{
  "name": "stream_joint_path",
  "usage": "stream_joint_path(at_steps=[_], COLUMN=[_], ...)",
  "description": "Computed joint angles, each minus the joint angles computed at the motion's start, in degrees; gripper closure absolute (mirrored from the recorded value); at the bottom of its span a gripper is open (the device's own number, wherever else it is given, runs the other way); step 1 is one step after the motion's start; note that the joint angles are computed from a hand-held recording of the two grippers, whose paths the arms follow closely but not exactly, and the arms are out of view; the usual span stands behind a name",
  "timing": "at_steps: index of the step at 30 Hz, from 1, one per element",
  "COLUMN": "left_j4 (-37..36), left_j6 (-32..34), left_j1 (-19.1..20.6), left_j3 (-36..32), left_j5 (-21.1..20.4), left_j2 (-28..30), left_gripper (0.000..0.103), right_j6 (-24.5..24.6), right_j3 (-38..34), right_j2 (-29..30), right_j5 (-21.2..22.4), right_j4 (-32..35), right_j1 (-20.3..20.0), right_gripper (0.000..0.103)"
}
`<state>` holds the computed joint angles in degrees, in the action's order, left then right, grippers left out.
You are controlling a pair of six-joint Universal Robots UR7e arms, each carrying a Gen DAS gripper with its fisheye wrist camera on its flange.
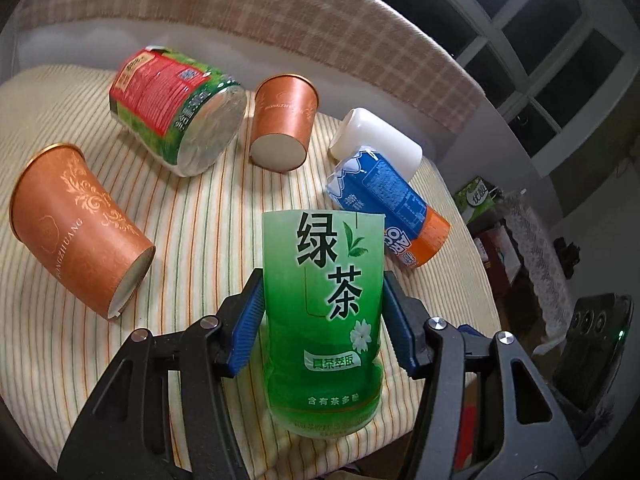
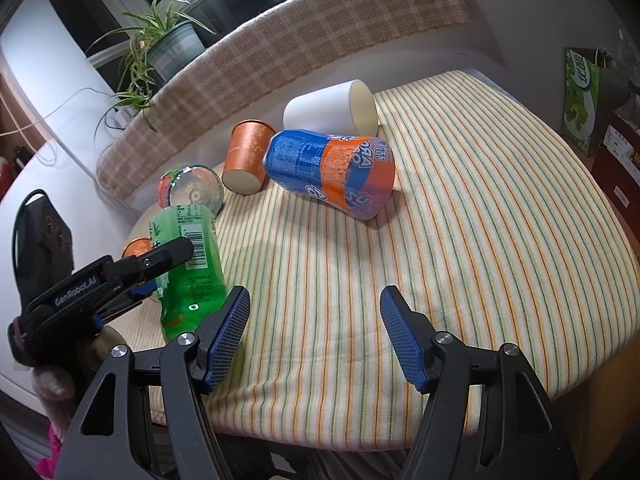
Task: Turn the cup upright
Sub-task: 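Rotate the green tea bottle upright with the left gripper and lower it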
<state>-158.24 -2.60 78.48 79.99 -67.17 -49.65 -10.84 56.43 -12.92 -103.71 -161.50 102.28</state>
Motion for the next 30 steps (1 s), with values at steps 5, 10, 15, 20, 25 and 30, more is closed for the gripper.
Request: stream_joint_path(at_steps=[5, 10, 15, 20, 25, 30], left_j4=[-2.56, -7.49, -11.51, -14.95, -16.75, -17.39], left_j6=[2.03, 6.25, 10.39, 14.61, 16.79, 18.15], left_j1=[-0.43, -0.79, -1.12, -2.11, -2.88, -3.44], left_j3=[0.6, 0.02, -0.61, 1.37, 3.46, 5.16], left_j5=[1.09, 2.65, 5.14, 7.02, 8.05, 8.79], left_j2=[0.1, 1.29, 2.82, 3.0, 2.56, 1.87], left_gripper=[0.046, 0.046, 0.046, 0.046, 0.046, 0.046], right_j6=[0.01, 0.22, 0.29, 0.73, 0.89, 0.81], right_j3=[0.21, 0.5, 0.78, 0.67, 0.18, 0.08], right_j2=[-0.07, -0.21, -0.43, -0.41, -0.14, -0.07], right_j5=[-0.02, -0.26, -0.49, -0.65, -0.46, -0.48], right_j4=[-0.08, -0.44, -0.53, -0.35, 0.12, 0.36], right_j1=[0.11, 0.14, 0.09, -0.02, -0.01, 0.05], right_gripper=[0.036, 0.036, 0.036, 0.036, 0.036, 0.036])
